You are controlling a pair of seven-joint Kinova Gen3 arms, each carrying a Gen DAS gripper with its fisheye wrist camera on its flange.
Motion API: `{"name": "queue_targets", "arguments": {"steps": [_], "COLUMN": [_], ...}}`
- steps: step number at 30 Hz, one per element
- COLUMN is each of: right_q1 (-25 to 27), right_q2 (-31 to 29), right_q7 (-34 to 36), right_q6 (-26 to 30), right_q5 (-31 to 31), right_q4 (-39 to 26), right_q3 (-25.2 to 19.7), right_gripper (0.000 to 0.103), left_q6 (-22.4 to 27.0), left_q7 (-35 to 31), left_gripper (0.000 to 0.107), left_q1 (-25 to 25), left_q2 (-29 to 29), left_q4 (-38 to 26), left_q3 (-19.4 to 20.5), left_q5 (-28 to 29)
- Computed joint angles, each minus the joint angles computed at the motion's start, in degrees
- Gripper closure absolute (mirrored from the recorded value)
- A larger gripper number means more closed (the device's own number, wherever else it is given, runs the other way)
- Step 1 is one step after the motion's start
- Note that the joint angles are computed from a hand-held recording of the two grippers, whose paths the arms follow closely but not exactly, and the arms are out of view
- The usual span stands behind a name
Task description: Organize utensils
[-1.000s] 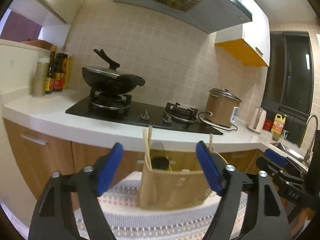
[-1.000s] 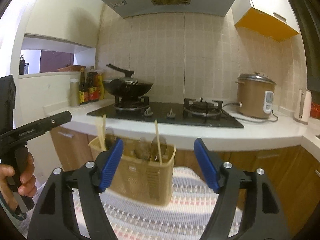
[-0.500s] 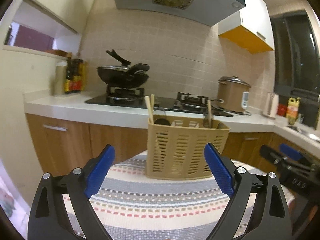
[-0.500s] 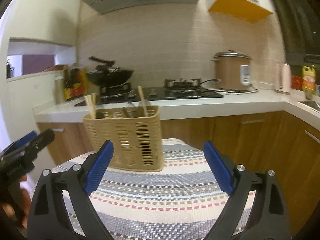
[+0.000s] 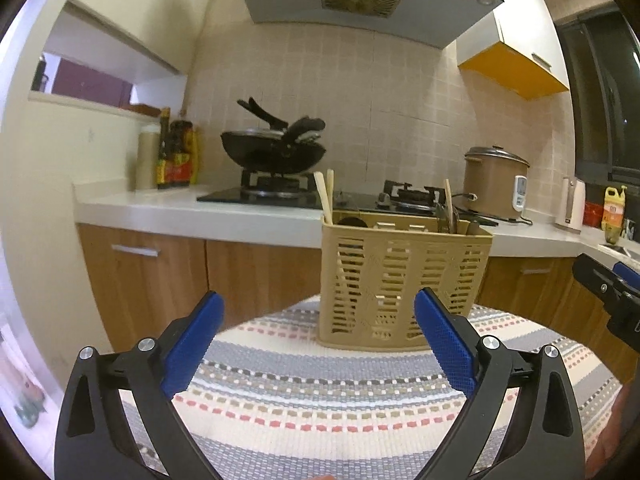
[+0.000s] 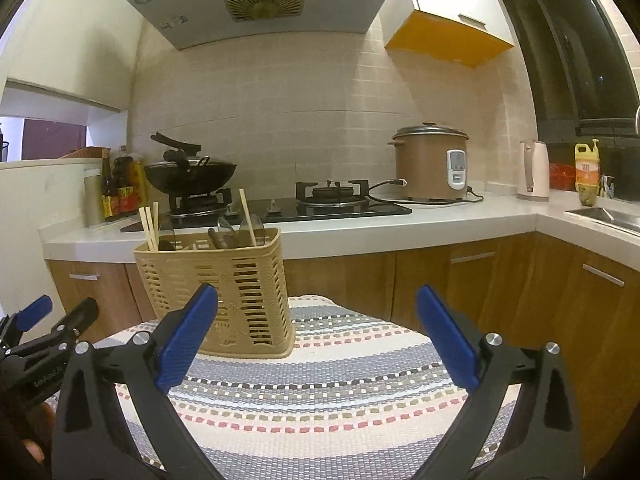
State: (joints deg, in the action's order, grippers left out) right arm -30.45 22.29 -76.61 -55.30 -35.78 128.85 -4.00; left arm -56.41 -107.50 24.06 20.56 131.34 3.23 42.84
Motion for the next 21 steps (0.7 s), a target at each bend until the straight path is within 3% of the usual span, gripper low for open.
{"name": "queue_targets", "arguments": {"steps": [10,21], "right_q1": [-1.4,-2.9], "right_q2": [0.3,0.5], "right_q7": [3.2,7.1], "right_q6": [-0.1,0.0], "right_q5": [0.1,-3.4], "right_q4": [0.0,-0.6], "right_q3": [0.0,0.1], "right_gripper": [0.008,0.008], "left_q6": [-3.5,-0.8], "left_q7": [-4.6,-4.8], "left_gripper": [0.012,0.012], "left_q1": [2.4,1.2], "left_q2": [0.7,-0.2], "left_q4": [0.2,-0.2], "left_q3": [0.3,0.4], "left_q5": [2.8,3.5]}}
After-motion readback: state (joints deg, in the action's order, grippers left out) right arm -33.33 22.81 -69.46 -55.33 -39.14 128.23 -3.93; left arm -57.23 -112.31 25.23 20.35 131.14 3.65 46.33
